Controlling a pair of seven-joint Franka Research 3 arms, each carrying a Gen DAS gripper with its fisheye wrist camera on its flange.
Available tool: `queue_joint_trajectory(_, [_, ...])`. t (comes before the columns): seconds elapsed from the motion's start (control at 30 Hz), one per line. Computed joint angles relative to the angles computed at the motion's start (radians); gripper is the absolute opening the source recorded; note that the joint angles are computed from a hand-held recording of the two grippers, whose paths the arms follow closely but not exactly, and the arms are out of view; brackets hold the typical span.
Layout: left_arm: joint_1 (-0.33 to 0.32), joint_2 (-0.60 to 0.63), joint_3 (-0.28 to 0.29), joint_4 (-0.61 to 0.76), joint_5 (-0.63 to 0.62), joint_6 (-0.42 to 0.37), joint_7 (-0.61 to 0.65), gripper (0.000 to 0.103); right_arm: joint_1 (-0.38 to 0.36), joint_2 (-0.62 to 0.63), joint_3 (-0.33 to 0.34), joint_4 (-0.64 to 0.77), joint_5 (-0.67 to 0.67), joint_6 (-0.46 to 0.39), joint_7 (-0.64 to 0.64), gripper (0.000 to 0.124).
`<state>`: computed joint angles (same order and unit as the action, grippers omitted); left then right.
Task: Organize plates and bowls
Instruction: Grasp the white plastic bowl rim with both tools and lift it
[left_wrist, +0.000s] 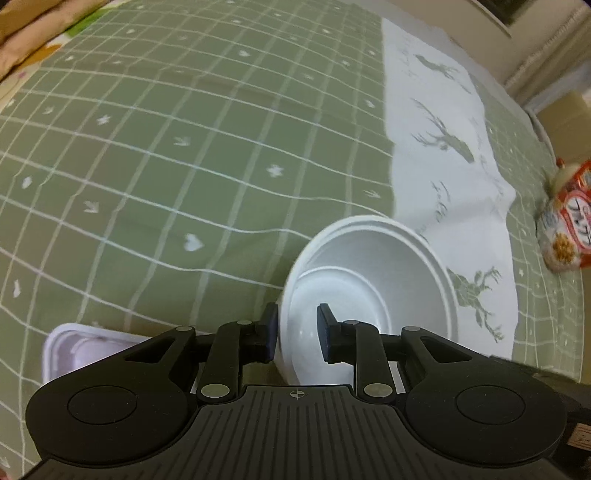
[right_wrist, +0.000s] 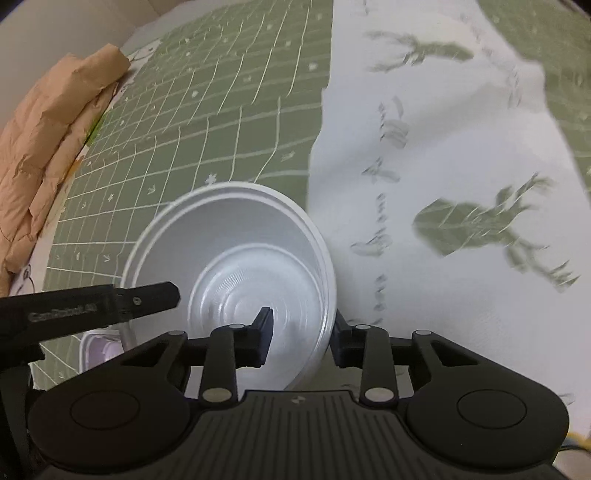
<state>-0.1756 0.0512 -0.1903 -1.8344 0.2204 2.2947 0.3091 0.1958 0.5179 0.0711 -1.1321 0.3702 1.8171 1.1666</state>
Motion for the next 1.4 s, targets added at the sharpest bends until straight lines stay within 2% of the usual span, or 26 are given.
queue_joint_trajectory(0.27, [-0.048,0.173,-0.022,0.220,-0.020,-0.024,0.068,0.025,-0.057,0.090,-0.032,0.173,-0.033,-0.048,0.027,0.031])
queue_joint_trajectory(0.5, [-0.120,0.364,-0.019,0.480,0.008,-0.100,0.118,0.025,-0.107,0.145,-0.050,0.241,-0.069,-0.033,0.033,0.032])
queue_joint_trajectory(0.7, [-0.176,0.498,-0.002,0.687,0.026,-0.207,0.196,0.025,-0.129,0.179,-0.060,0.268,-0.102,-0.034,0.062,0.032])
queue_joint_trajectory(1.07, [-0.194,0.528,0.016,0.719,0.028,-0.239,0.217,0.025,-0.135,0.180,-0.058,0.259,-0.109,-0.028,0.081,0.032])
queue_joint_trajectory(1.4, [-0.196,0.551,0.017,0.732,0.024,-0.229,0.228,0.025,-0.155,0.217,-0.043,0.303,-0.077,-0.090,0.128,0.032])
